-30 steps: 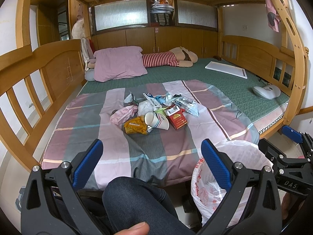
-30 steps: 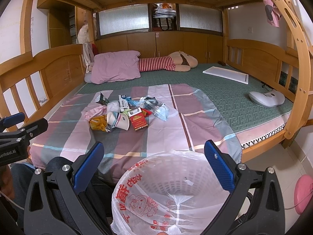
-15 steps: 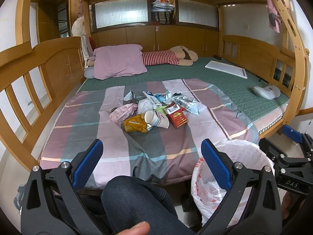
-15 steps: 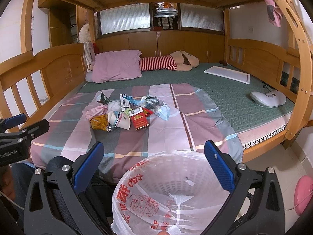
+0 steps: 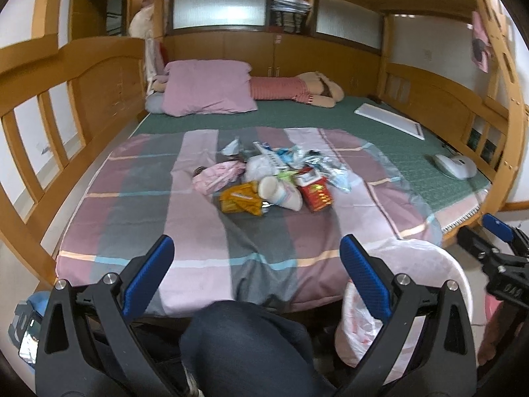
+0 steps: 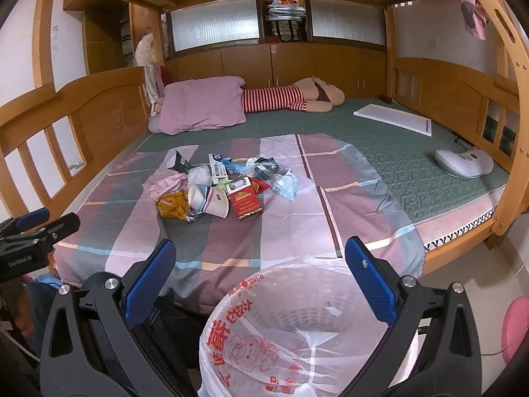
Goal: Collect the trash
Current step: 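Reach the right gripper to the yellow snack bag and close on it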
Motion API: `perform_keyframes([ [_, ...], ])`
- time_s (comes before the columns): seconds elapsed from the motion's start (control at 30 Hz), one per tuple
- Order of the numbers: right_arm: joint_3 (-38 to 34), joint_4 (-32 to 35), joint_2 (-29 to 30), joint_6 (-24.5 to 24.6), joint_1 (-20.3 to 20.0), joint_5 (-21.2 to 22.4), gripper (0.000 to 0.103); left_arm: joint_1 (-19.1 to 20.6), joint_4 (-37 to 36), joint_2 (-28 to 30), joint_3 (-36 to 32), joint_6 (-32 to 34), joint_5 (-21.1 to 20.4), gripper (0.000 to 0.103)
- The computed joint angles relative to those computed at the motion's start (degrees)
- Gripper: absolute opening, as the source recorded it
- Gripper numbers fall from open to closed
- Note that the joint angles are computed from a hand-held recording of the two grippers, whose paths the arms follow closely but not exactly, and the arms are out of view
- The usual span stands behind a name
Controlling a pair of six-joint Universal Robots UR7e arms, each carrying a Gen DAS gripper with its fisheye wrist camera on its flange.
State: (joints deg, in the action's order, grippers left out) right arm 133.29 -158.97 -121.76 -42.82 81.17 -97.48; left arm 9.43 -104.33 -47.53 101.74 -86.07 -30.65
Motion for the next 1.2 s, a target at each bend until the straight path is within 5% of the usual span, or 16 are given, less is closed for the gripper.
perform_keyframes([
  [0.1, 0.0, -4.5, 3.3, 0.5, 1.5, -1.5, 0.100, 2.1, 2.1, -2.0, 1.2, -1.3, 0.9, 0.096],
  [0.2, -1.0, -8.4, 8.3, 1.7, 3.2, -2.0, 0.100, 6.2, 6.6, -5.3, 2.2, -5.1, 2.6, 0.071],
  [0.27, -2.3, -9.3, 12.0, 2.6, 5.2, -4.4, 0.100, 9.3, 3.5, -7.5, 3.8, -3.6, 3.1, 0.065],
  [0.4, -5.0, -11.7, 20.5, 3.0, 9.3, -9.8, 0.084, 16.5, -8.2, -8.6, 5.5, 8.0, 3.7, 0.065],
  [0.53, -8.3, -13.5, 30.0, 4.8, 11.6, -12.3, 0.080, 22.9, -26.6, -6.4, 6.5, 24.2, 2.4, 0.082],
  [0.6, -9.8, -13.5, 33.8, 4.8, 12.3, -12.9, 0.080, 25.5, -30.1, -5.9, 6.3, 26.9, -0.1, 0.083],
  [0.8, -16.4, -11.2, 47.0, 4.8, 15.1, -14.5, 0.080, 27.2, -24.4, -9.6, 7.5, 19.3, -2.8, 0.088],
  [1.07, -20.1, -13.2, 58.6, -3.5, 19.1, -21.4, 0.080, 28.0, -17.7, -14.0, 9.5, 8.5, -2.2, 0.092],
  [1.2, -19.8, -18.8, 61.4, -7.7, 19.6, -24.2, 0.080, 28.4, -17.8, -13.9, 9.4, 8.1, -2.5, 0.092],
])
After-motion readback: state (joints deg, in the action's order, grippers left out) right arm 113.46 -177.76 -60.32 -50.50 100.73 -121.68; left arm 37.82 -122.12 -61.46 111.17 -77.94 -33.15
